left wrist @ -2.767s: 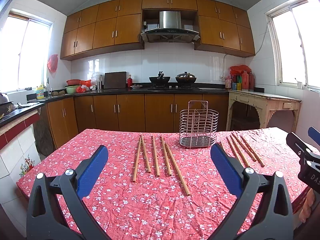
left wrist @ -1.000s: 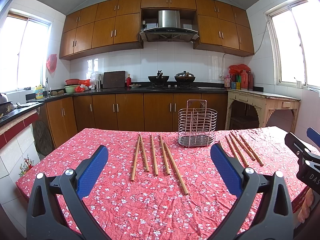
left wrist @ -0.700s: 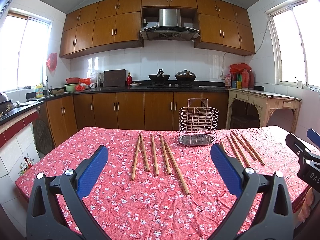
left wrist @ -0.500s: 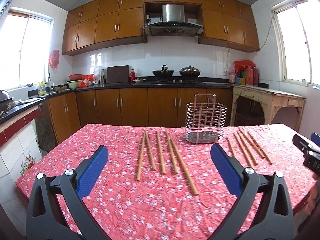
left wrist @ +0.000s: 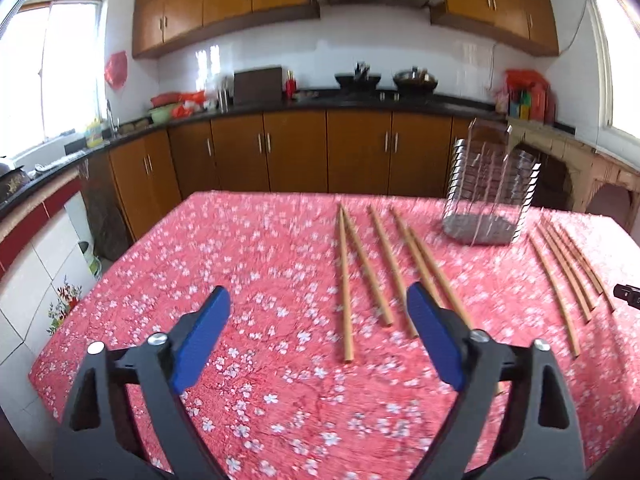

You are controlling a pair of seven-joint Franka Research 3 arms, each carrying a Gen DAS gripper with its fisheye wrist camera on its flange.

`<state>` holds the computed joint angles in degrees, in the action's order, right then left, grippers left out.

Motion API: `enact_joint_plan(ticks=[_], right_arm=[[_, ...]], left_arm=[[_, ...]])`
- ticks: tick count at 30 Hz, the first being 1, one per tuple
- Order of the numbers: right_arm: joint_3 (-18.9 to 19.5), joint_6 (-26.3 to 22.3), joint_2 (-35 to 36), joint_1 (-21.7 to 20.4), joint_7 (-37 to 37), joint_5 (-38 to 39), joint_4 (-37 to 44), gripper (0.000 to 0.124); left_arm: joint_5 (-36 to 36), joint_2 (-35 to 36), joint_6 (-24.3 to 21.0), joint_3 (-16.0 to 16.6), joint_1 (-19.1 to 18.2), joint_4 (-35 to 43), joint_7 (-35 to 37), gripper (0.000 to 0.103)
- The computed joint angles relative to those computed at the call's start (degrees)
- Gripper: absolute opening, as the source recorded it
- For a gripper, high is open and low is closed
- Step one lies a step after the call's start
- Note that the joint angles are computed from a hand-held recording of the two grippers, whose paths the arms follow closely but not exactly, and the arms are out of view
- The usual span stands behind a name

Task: Organize utensils
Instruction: 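Close the right tool on one wooden chopstick while the left tool grasps another, then lift the held chopsticks upright with both tools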

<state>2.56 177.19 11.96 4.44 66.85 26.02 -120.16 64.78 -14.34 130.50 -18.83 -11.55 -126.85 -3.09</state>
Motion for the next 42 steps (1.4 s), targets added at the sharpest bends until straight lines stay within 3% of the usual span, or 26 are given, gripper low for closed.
enact_joint_plan(ticks=[2, 4, 7, 10, 14, 19, 24, 30, 34, 38, 42], right_arm=[[-2.6, -2.5, 1.3, 1.8, 3.8, -3.6, 1.4, 0.028], [-1.0, -4.7, 2.2, -0.2, 1.8, -1.2, 2.9, 0.021], [-3.7, -4.5, 2.7, 2.3, 5.1, -5.3, 3.2, 0.015], [-3.9, -5.0, 3.0, 2.2, 6.1, -6.7, 3.8, 0.009], [-3.0, -5.2, 3.3, 1.4, 6.2, -6.2, 4.2, 0.009], [-3.3, -5.5, 4.2, 1.7, 7.2, -7.5, 5.4, 0.009], [-3.3, -5.5, 4.5, 1.7, 7.5, -7.6, 5.7, 0.009], [-2.5, -5.3, 4.2, 1.0, 7.1, -7.2, 5.3, 0.008], [-1.1, -5.3, 4.1, -0.2, 4.8, -4.9, 5.3, 0.008], [-0.3, -1.6, 2.3, -0.6, 2.3, -3.3, 2.5, 0.008], [3.6, 1.6, 0.0, -3.8, -3.6, 2.1, 0.5, 0.008]], left_arm=[[-2.2, 0.5, 1.8, 1.2, 0.1, -0.3, 2.0, 0.078], [-4.0, 1.0, 3.8, 2.0, 0.3, -0.4, 3.8, 0.073], [-5.9, 2.9, 5.2, 2.5, 0.8, 0.4, 6.7, 0.070], [-9.5, 5.1, 6.5, 3.5, 0.8, 1.8, 10.7, 0.064], [-14.4, 8.1, 6.5, 4.5, 0.9, 4.7, 15.7, 0.058], [-19.5, 11.3, 5.0, 5.4, 0.5, 8.1, 20.7, 0.042], [-21.7, 12.2, 5.8, 5.9, 0.1, 8.1, 20.5, 0.030], [-21.7, 12.0, 6.1, 6.0, 0.0, 7.8, 19.7, 0.008], [-22.2, 11.8, 7.2, 6.3, 0.3, 7.5, 20.4, 0.007], [-20.7, 10.0, 7.5, 6.1, 0.5, 6.0, 19.6, 0.007], [-17.6, 6.8, 8.2, 5.2, 1.0, 4.0, 17.6, 0.007]])
